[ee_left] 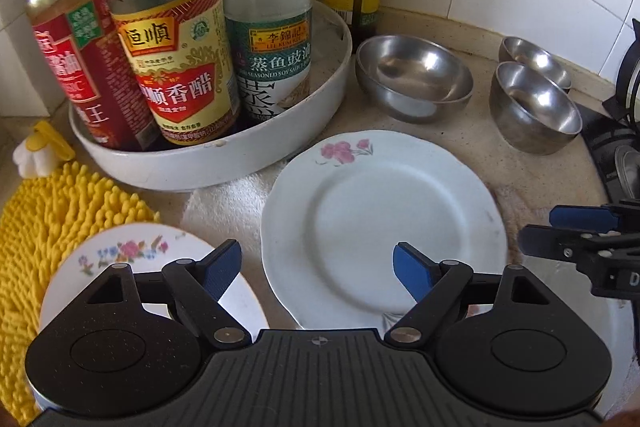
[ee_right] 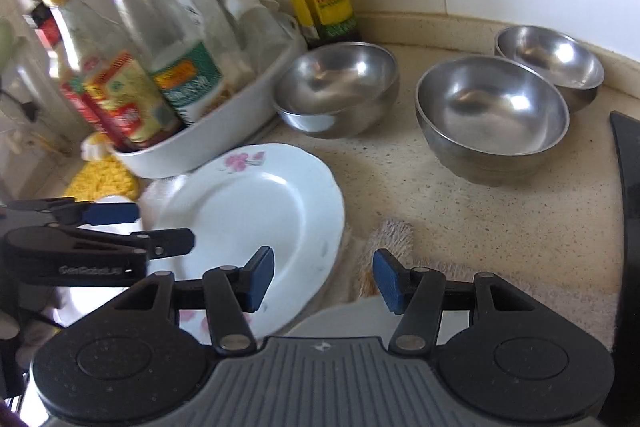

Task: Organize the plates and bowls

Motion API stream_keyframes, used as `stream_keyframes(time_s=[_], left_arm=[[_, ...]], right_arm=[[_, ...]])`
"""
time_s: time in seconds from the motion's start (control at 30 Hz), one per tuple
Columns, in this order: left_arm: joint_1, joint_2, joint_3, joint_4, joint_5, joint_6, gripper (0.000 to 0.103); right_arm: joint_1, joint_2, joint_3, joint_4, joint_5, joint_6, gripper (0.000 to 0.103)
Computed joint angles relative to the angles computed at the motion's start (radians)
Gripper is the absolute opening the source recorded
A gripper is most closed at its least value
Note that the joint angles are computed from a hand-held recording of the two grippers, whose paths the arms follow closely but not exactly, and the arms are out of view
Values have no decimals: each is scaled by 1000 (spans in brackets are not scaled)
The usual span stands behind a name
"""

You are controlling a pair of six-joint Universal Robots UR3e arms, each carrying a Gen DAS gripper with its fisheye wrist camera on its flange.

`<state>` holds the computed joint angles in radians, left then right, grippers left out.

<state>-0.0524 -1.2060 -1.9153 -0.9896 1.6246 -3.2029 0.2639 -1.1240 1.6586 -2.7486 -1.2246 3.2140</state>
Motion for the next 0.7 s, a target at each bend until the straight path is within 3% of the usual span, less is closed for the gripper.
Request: stream_keyframes(time_s=[0.27,0.4,0.47,0.53,0.7], left_arm=[[158,-16,-24,-15,-161,178,87],[202,-52,-6,-35,-218,232,87],[226,-66,-3,-45,-247,250,89],[240,-70,-7,-39,-272,262,90],[207,-90,-3,-16,-271,296,90]], right_arm=[[36,118,-169,121,25,39,59],[27,118,-162,115,43,28,60],[4,115,-133,93,97,-5,70],[-34,119,-88,46,195,-39,86],[-40,124,-105,73,221,-59,86]])
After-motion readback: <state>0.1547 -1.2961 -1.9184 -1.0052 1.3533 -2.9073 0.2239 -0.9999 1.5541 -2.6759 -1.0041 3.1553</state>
